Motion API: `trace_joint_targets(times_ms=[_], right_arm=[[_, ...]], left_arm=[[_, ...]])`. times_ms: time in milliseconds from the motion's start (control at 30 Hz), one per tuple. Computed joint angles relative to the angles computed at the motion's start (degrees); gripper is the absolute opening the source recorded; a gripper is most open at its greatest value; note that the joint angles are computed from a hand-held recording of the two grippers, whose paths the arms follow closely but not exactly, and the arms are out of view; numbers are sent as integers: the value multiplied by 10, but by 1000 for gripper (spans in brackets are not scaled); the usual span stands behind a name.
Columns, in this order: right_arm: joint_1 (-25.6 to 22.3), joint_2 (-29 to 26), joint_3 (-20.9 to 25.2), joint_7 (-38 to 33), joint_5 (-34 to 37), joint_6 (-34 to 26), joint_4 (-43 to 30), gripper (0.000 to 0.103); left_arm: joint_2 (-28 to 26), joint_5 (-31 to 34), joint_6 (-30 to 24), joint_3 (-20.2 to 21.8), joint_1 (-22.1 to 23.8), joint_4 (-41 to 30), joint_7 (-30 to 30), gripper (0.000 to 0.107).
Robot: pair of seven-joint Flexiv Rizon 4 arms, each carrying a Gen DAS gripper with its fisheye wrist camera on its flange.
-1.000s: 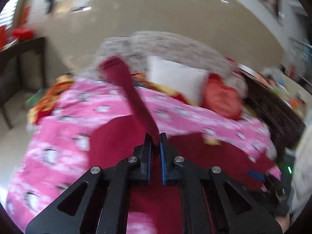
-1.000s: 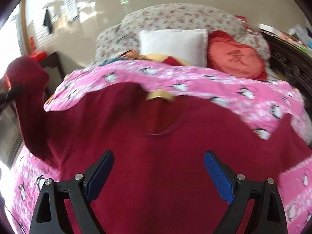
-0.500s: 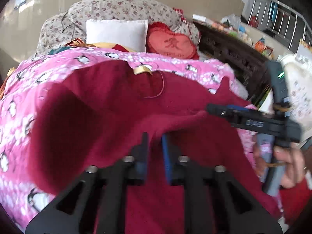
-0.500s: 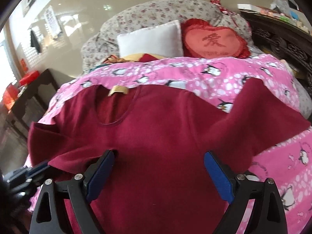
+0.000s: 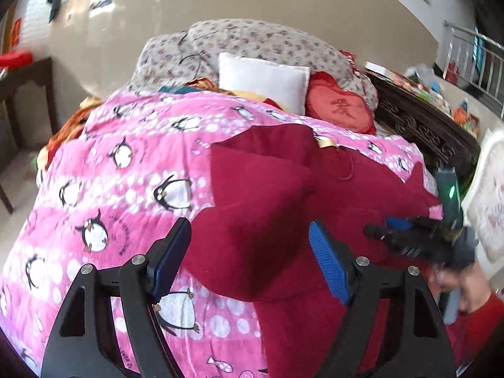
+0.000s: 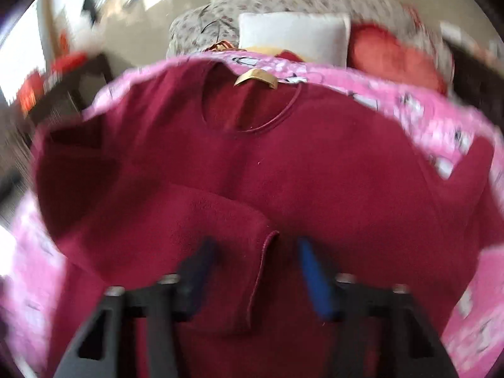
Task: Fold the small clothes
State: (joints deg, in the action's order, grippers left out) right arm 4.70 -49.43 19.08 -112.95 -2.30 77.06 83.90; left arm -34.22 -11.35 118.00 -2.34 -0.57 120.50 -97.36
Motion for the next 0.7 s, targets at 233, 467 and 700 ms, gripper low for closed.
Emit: trace_joint_targets(times_ms=[233, 467, 700], right_arm=[[-33, 25, 44, -63, 1, 103, 13, 5], [39, -10, -120, 78, -22, 131, -86, 5], [31, -62, -143, 157, -63, 60, -144, 47]], left_arm=[[-6, -59, 2, 40, -45, -11, 11, 78], [-29, -96, -15, 57, -74, -46, 33, 78], [-75, -215, -67, 166, -199, -100, 103, 78]])
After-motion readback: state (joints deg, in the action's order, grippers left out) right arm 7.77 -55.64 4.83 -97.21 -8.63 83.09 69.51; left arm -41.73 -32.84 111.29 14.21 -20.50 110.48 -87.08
